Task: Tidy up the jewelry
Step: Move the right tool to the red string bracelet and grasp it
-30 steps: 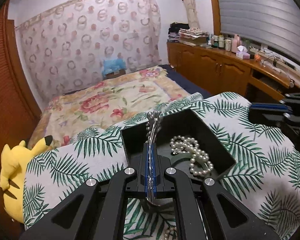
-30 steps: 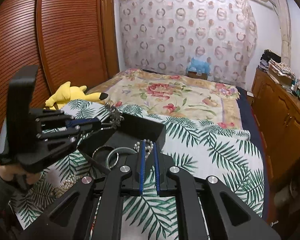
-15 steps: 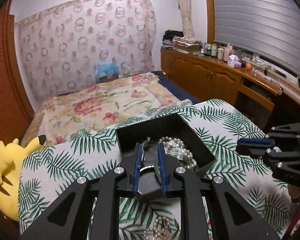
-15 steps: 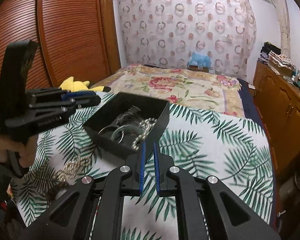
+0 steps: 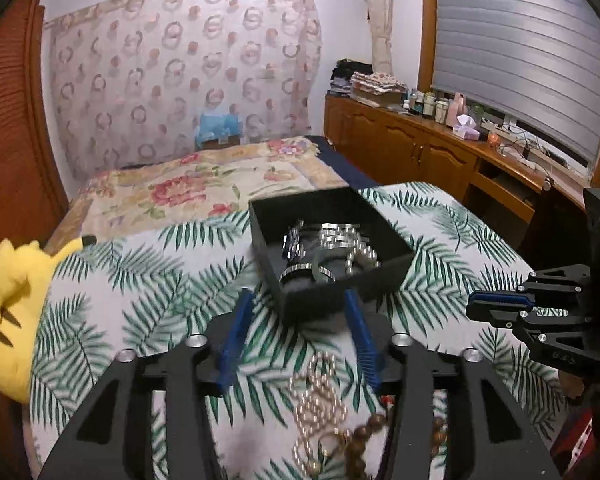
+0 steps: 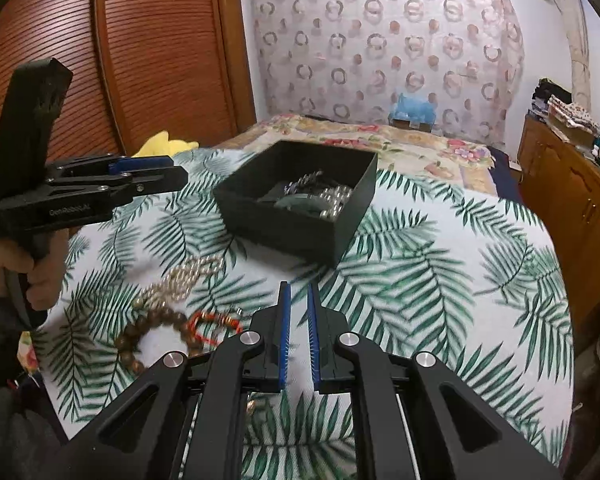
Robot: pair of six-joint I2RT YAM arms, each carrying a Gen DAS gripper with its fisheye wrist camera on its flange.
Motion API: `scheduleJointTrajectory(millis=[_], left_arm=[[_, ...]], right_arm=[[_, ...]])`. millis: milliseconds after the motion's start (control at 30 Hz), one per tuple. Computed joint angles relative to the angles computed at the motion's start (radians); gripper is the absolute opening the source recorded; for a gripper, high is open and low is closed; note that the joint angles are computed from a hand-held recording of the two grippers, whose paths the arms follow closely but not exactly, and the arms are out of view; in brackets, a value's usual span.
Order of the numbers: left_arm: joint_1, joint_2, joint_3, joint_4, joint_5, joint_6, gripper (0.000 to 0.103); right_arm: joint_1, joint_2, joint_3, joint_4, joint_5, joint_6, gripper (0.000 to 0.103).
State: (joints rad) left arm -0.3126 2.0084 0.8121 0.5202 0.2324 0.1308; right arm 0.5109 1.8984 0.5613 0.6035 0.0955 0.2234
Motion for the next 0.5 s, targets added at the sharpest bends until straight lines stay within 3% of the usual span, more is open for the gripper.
scheduleJointTrajectory(millis=[100,200,500], left_arm=[[0.015,-0.001,-0.045,0.025,0.014,0.003,0.056],[0.027,0.009,-0.090,0.054,0.020,0.007,0.063],[0.052,0.039,-0.170,0.089,0.027,0.043,0.064]], right_arm=[[0.022,0.014,-0.016,0.019,0.015,0.006,0.028],[0.038,0.029,-0.023,0.022,0.019,0.008,0.028],[0.042,0.096,0.043,-0.047,-0.004,-0.019,0.028]])
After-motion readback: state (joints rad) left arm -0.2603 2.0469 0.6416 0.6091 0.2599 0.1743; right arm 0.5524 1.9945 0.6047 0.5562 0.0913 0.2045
